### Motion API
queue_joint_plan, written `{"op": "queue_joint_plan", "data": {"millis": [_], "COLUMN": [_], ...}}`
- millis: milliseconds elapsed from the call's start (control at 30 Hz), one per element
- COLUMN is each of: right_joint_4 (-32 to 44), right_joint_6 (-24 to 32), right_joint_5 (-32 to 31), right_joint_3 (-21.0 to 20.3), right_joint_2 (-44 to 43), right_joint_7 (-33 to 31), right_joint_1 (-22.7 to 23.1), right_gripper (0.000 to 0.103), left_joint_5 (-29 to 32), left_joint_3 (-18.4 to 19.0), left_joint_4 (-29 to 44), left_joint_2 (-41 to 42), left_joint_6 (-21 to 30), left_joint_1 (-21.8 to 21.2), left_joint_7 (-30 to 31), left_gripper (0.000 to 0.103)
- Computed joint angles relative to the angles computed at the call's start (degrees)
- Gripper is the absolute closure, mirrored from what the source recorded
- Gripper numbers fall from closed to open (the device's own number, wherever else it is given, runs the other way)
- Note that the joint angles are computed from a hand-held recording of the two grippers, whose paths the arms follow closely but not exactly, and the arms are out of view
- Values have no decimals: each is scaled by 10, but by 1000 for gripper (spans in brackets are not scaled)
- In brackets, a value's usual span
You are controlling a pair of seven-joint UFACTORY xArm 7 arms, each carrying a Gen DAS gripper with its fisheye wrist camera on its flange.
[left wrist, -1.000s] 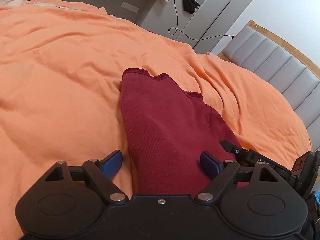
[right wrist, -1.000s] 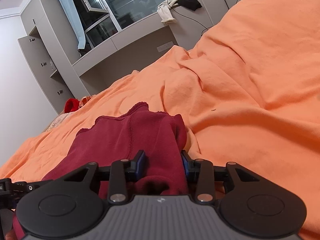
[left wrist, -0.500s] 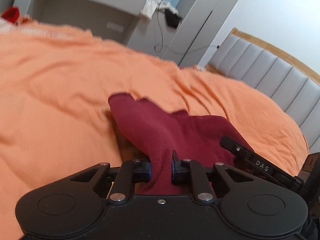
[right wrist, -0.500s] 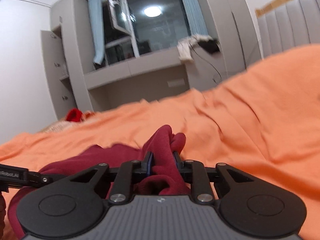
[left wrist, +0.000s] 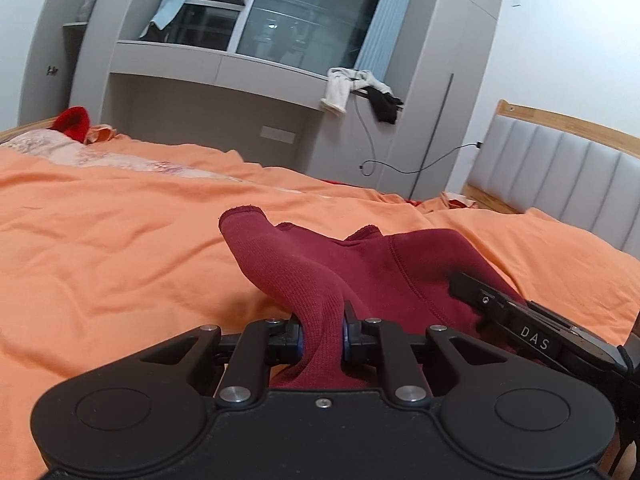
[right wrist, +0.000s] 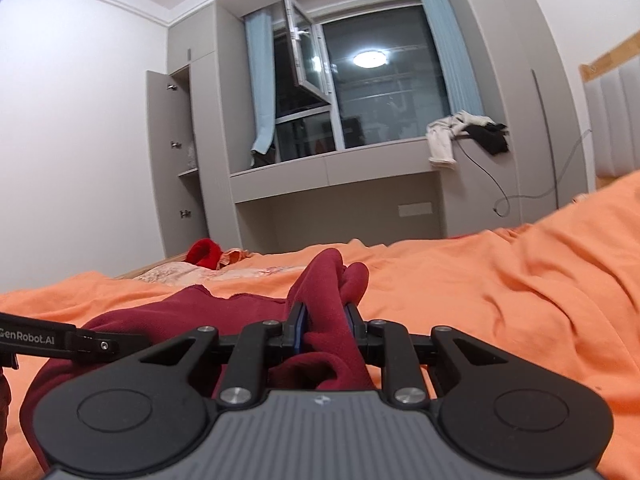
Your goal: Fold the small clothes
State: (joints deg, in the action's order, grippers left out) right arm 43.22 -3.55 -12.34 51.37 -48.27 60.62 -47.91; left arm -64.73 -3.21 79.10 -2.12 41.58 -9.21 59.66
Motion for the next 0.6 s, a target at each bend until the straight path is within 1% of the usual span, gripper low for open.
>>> {"op": "queue_joint_plan", "data": {"millis": [167,233,267,333,400,433,533,600], "right_joint_4": [17,26,33,45,49,46,32,25], "right_joint_6": [-12,-10,2,37,69,75,77,82], "right_joint_5": [-3,-6,-12,-17,-19,-18,-19,-28], "right_joint_3": [22,34,39,45,45,37,7,-7], "right_joint_2": [8,21,38,78,105,120,141,144], "right_joint_7": [-7,-14,-24,-31,-17,-8,14,23], "right_joint_1": [-32,-42,-42,-35,-28,-17,17,34], "right_gripper": [81,81,81,81,79,78,74,69], "left_joint_5": [7,18,34,81,117,128,142,152], "left_joint_3": [1,-5,-7,-12,-18,-20,-25,-27], "left_joint_4": [8,7,6,13,11,8,9,2], "left_joint_2": [5,11,15,32,43,46,51,47], "left_joint_6": [-11,-35,-43,-48,-68,-78,-83,-93], "left_joint_1": [3,0,-1,-2,-4,-4,0,1], "left_joint_7": [-5,-10,-22,-63,-92,-100,-125,-132], "left_gripper": [85,83,82,81,77,75,68,61]}}
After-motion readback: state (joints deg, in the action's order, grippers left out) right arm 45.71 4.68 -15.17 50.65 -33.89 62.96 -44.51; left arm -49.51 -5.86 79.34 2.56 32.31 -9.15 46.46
